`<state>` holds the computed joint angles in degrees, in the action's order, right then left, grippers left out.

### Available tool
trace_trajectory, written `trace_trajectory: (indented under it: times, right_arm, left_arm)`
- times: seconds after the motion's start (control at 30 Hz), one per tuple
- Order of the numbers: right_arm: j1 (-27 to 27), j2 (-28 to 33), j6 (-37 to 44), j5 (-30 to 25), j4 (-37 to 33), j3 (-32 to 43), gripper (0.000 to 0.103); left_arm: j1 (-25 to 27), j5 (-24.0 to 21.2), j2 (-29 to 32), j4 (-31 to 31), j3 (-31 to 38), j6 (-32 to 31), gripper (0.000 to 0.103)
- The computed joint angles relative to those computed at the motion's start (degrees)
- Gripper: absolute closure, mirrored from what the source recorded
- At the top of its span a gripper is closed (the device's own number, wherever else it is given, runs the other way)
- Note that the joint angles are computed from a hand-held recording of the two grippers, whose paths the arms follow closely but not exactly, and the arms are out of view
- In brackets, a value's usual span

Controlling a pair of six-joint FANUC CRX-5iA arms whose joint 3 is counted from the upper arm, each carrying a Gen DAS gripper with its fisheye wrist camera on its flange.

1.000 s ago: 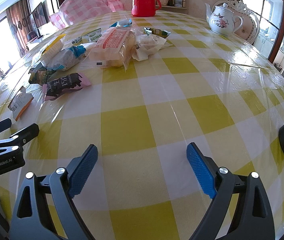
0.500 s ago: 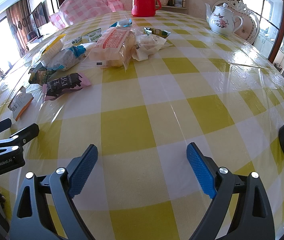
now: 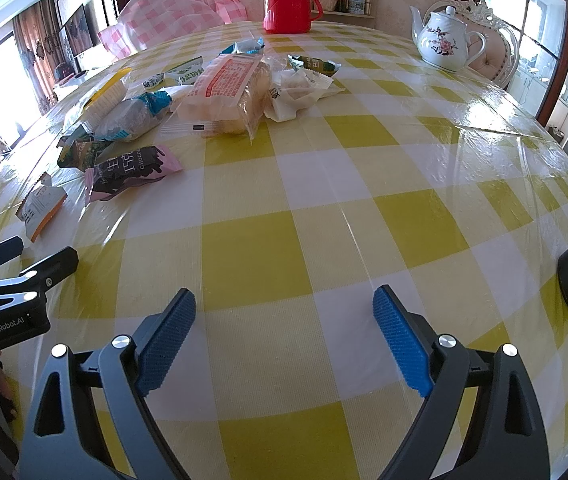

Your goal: Organize snacks

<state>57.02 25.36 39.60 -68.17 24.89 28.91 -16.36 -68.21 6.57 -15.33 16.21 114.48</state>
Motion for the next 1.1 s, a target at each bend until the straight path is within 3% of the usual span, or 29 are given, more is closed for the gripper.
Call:
trace_trajectory:
  times: [0.23,0.37,0.43,0.57,0.67,0.73,0.77,0.83,0.87,0.97,1.0,1.07,1.1]
  right_arm:
    - [0.0,0.0,0.0,0.0,0.0,0.0,0.015]
    - [-0.5,-0.3,2.7,0.2,-1.7,0.4,0.016]
    - [-1.2,-2.2,-1.5,3.3,-1.6,-2.6,0.016]
    - [-3.5,-8.2,-19.7,11.1,3.4,-12.8,0.016]
    - [-4.7,-10.9,-23.6,15.2,2.6,-16.6,0.015]
    - [-4.2,-10.8,-23.4,14.5,3.4,-16.7,0.015]
    - [-4.0,-10.3,-23.1,14.4,4.2,-16.3,0.015]
    - [-3.6,-10.0,-23.2,14.2,5.6,-16.3,0.015]
    - [-3.2,-10.1,-23.3,13.9,5.9,-16.3,0.015]
    - [-3.1,-10.5,-23.4,14.7,6.3,-17.0,0.015]
    - [-3.2,-10.4,-23.2,14.8,6.3,-17.0,0.015]
    - [-3.2,-10.7,-23.1,15.6,6.4,-17.5,0.015]
    - [-3.2,-11.6,-24.3,17.1,7.4,-19.0,0.015]
  left_arm:
    - [0.3,-0.6,0.3,0.7,0.4,-0.9,0.001]
    - [2.2,2.4,-0.4,6.6,-1.6,-6.0,0.001]
    - [2.1,5.1,-1.6,7.6,-2.8,-7.4,0.001]
    - [-1.2,5.5,1.7,2.8,2.2,-9.7,0.001]
    - [-2.3,5.0,6.3,1.7,7.5,-13.3,0.001]
    - [-2.5,5.8,7.7,1.9,9.0,-15.2,0.002]
    - [-2.3,5.3,8.9,2.9,10.2,-17.5,0.006]
    - [-2.8,2.9,10.9,2.8,12.6,-19.4,0.028]
    - [-2.5,3.1,11.2,3.9,12.4,-20.3,0.033]
    - [0.5,7.7,9.1,12.6,7.2,-24.2,0.078]
    - [0.3,7.7,8.9,11.5,7.1,-23.4,0.084]
    - [-0.9,7.8,8.1,7.8,6.7,-21.4,0.085]
    - [-0.3,9.1,7.1,9.8,5.0,-21.6,0.085]
